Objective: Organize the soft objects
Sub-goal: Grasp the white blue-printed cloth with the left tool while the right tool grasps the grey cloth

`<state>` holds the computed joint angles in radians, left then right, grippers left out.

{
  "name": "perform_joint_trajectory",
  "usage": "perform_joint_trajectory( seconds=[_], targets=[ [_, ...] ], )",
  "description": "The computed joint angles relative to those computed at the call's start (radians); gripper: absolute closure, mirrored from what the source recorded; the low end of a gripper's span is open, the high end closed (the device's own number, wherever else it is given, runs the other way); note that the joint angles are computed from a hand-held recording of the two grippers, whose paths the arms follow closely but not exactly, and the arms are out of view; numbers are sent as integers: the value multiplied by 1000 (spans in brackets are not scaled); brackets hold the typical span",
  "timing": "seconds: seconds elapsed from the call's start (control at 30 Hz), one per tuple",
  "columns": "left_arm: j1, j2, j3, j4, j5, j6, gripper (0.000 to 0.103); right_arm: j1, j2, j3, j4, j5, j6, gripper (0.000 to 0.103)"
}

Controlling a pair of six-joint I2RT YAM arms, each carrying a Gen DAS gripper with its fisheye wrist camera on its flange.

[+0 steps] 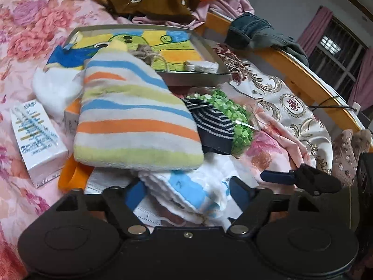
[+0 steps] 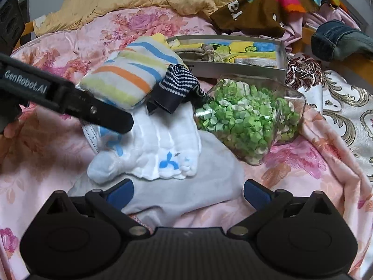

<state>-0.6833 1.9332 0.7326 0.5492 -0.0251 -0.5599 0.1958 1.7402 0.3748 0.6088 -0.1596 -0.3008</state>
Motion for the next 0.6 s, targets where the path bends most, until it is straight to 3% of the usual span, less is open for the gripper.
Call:
perform_joint_trajectory(
  seconds=[0.13, 0.3, 0.5, 0.57, 0.6],
  targets=[
    [6, -18, -19, 17, -7, -39, 51, 13, 6, -8, 16, 8, 8, 0],
    [-10, -25, -42, 73, -19, -32, 58, 31, 5, -20, 36, 22, 12, 0],
    [-15, -1, -11, 65, -11, -46, 60, 32, 2, -36, 70, 2, 24, 1],
    [-13, 7, 14, 33, -16, -53, 68, 31, 2, -34, 66, 0, 26, 1],
    [-12, 9, 30, 6, -24, -54, 79, 29, 2, -32, 62, -1, 26, 1]
  ],
)
